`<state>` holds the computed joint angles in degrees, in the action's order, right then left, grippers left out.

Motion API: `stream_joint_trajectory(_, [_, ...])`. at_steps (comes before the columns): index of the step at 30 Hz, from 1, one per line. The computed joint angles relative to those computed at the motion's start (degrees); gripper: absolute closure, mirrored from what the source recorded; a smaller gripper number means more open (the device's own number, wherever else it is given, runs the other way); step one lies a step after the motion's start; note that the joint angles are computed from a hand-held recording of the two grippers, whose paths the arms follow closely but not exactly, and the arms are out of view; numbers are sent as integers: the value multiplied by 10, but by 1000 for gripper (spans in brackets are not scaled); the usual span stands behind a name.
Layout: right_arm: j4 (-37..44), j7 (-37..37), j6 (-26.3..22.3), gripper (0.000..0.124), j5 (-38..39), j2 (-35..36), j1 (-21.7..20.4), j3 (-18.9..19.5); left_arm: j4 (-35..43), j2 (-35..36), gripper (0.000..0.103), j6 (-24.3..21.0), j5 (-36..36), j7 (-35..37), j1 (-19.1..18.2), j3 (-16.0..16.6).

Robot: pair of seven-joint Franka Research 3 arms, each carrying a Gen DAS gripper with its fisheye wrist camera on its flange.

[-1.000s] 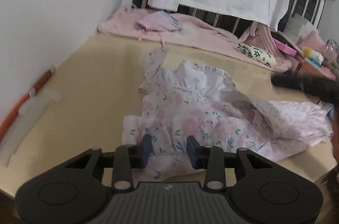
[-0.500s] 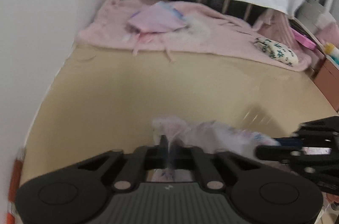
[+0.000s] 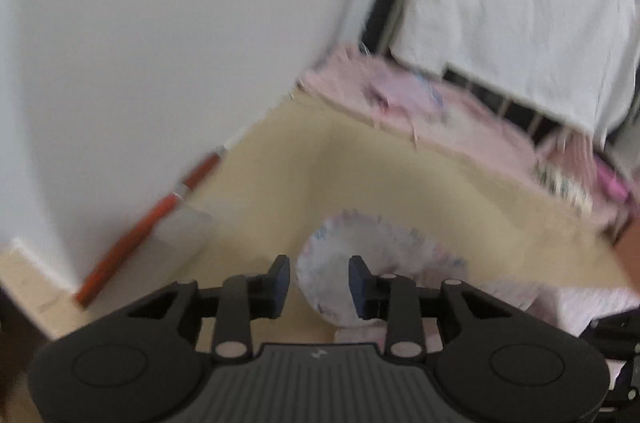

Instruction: Fold clothes

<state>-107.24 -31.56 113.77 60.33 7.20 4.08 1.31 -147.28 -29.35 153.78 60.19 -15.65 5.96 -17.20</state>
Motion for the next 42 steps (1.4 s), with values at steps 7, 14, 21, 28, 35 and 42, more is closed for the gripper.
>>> stream_joint_trajectory(7, [82, 159, -14, 117, 108, 48, -27, -1, 98, 65, 36, 53, 201, -103, 38, -56])
stream_joint_trajectory(14, [90, 270, 79, 117, 42, 75, 0, 26, 112, 160, 74, -12, 71, 29, -30, -9])
stream_joint_trajectory(21, [42, 271, 134, 117, 21, 47, 6, 33, 65, 113, 61, -63, 93, -61, -65, 15])
stream_joint_trajectory(28, [-37, 195, -9, 98, 38, -46, -7, 4, -13, -9, 43, -66, 55, -62, -67, 18])
stream_joint_trajectory(35, [-201, -1, 61, 73, 56, -147, 71, 12, -13, 19, 39, 99, 34, 40, -22, 90])
stream_joint_trajectory(42, [-226, 33, 148, 98, 122, -146, 121, 7, 6, 60, 68, 94, -20, 101, 15, 56])
